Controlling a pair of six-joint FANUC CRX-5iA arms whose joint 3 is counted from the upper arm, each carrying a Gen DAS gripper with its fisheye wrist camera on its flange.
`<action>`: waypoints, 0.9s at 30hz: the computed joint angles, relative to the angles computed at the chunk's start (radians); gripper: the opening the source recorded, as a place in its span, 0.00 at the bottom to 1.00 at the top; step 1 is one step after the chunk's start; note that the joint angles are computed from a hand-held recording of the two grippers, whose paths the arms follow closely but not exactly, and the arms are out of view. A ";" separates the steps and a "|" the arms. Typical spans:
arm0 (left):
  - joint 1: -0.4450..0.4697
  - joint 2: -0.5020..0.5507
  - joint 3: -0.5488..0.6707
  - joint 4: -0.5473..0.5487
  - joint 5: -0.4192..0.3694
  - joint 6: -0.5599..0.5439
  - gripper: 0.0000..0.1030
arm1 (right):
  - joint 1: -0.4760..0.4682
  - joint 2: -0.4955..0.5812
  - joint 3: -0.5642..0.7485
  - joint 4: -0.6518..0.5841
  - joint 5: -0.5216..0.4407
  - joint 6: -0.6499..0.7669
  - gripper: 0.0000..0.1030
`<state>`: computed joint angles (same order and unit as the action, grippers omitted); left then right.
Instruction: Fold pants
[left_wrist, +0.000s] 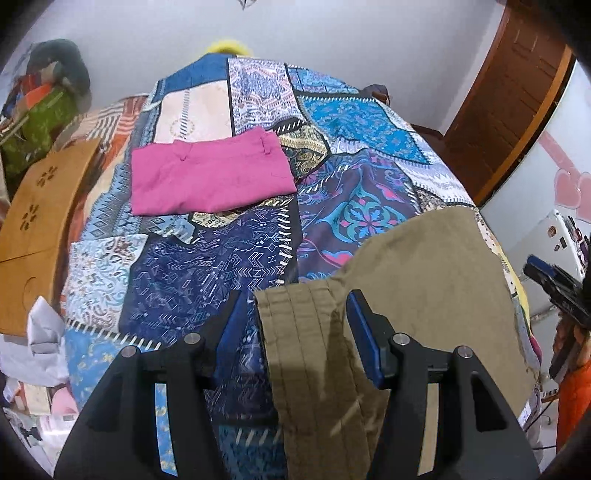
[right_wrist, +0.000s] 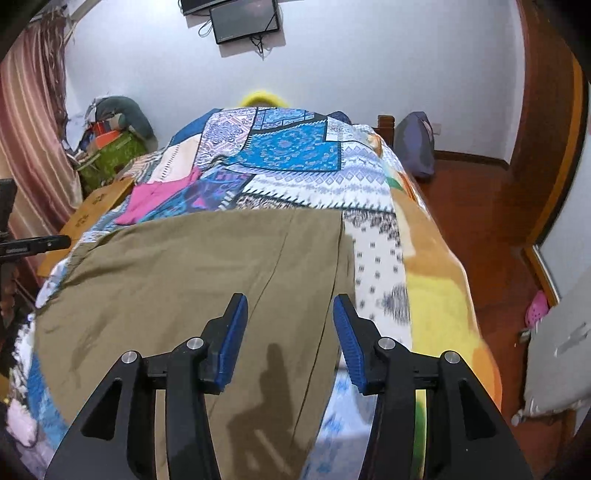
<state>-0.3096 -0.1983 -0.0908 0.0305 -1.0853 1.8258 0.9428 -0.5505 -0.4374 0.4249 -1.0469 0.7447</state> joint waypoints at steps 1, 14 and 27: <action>0.002 0.010 0.000 0.004 0.003 -0.006 0.54 | -0.030 0.020 0.011 -0.023 0.017 0.031 0.43; 0.103 0.037 -0.122 0.188 0.095 -0.037 0.60 | -0.232 0.283 0.122 -0.210 0.103 0.306 0.32; 0.029 0.031 -0.025 -0.003 0.012 0.083 0.67 | -0.213 0.282 0.169 -0.183 -0.001 0.273 0.30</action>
<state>-0.2811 -0.1673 -0.1163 0.0275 -1.0736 1.9083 0.7297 -0.2686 -0.2679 0.2420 -1.0478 1.0177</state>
